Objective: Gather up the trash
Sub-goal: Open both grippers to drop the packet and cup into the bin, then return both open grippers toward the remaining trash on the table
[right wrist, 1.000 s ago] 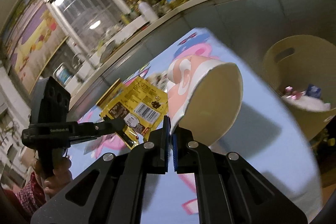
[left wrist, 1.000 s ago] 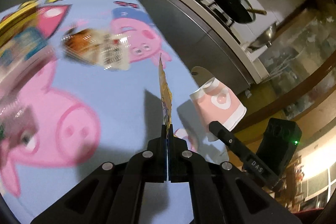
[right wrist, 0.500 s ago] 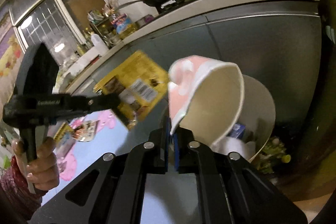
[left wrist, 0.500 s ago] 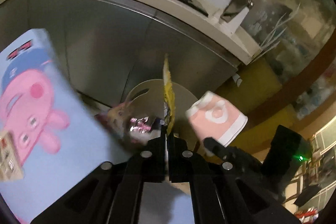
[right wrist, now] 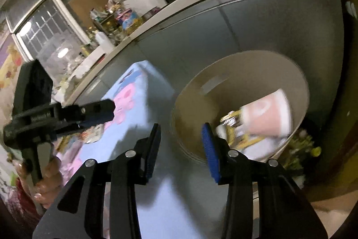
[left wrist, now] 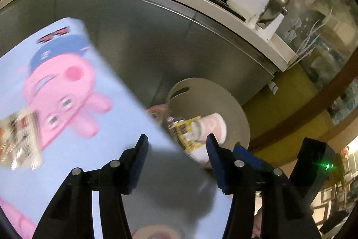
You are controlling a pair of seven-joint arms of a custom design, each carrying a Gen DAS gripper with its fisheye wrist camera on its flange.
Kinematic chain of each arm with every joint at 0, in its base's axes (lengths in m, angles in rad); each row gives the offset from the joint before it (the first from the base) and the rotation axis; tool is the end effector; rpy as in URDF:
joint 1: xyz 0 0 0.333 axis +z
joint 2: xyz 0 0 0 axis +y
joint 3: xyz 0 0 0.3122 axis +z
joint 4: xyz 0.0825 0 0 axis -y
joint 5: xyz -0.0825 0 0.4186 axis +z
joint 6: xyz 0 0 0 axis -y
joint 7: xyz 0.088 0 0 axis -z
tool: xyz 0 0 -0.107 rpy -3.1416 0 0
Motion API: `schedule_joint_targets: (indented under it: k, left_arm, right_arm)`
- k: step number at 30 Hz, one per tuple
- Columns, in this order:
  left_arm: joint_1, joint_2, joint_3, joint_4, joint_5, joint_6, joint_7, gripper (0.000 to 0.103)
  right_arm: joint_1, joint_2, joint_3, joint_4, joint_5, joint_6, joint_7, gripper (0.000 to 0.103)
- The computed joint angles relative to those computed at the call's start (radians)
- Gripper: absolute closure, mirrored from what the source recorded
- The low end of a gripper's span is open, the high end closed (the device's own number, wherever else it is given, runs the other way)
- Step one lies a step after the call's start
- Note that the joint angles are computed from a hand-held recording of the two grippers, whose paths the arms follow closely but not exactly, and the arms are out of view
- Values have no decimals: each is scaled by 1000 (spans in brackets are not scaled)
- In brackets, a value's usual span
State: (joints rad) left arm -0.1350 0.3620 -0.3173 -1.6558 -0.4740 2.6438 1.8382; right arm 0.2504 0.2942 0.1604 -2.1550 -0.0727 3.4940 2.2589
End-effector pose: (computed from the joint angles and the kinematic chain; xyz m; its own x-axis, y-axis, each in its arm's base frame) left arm 0.6751 -0.2830 0.4615 -0.4053 -0.8360 0.3699 -0.8023 0.1314 -0.5823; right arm 0.5825 0.2570 0.3631 0.0595 -0.8327 -0.5505 -0.6264 0.3983 -0.6701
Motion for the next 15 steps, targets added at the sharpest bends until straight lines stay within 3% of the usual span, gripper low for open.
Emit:
schedule_joint_targets:
  k: [5,10,15]
  left_arm:
    - [38,-185,26,-254,-64,121,44,49]
    - [22,-332,114,-449,68,214,-101,49]
    - [35,-436,159,-589,149,264,-218,49]
  right_arm:
    - [-41,34,94,54,-106,-15,76,64]
    - [-99,89,221,146,-216,-87,106,64]
    - [-133,151,342,233,-231,-162,58,62]
